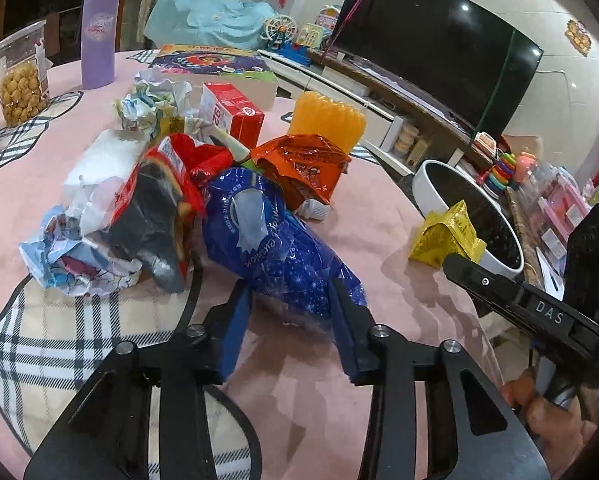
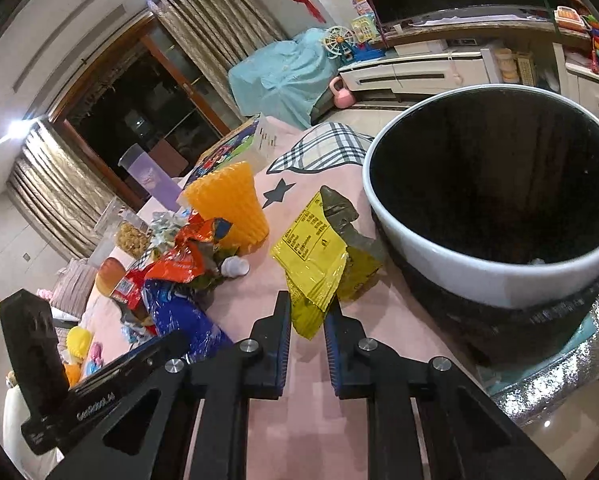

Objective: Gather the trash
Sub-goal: 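Grasp the blue chip bag with the left tool while the right tool grasps the yellow wrapper, then carry both items over the bin and open both tools to drop them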

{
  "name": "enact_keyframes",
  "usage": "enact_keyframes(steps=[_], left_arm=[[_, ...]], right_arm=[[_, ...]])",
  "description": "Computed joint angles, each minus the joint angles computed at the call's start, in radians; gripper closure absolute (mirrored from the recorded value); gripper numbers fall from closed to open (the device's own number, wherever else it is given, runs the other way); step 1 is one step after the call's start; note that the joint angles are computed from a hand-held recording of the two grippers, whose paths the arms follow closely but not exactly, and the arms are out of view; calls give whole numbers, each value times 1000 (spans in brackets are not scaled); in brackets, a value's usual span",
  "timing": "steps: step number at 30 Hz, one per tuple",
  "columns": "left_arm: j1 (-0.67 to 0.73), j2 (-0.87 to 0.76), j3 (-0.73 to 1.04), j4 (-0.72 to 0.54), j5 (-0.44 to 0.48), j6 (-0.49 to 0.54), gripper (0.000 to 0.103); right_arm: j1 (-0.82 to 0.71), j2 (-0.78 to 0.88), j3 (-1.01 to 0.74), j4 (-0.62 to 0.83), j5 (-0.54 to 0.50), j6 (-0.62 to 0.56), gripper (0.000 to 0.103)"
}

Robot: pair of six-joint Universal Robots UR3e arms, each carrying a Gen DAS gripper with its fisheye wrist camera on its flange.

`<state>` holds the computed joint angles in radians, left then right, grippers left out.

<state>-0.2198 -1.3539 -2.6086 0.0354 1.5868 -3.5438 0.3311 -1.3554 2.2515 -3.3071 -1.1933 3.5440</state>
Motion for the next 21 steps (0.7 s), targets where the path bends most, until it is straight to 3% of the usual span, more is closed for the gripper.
enact_keyframes(steps=[5, 9, 14, 21], left_arm=[[-34, 111, -35, -60, 9, -14, 77], [-98, 169, -30, -101, 21, -25, 78], [-224, 60, 77, -92, 82, -24, 80], [-295, -108, 248, -106, 73, 9, 82]], right_arm=[[-16, -91, 93, -17, 22, -22, 87], [-37, -172, 152, -7, 40, -36, 87], [-104, -307, 234, 37, 62, -66, 87], [-228, -479, 291, 164, 98, -129, 87]])
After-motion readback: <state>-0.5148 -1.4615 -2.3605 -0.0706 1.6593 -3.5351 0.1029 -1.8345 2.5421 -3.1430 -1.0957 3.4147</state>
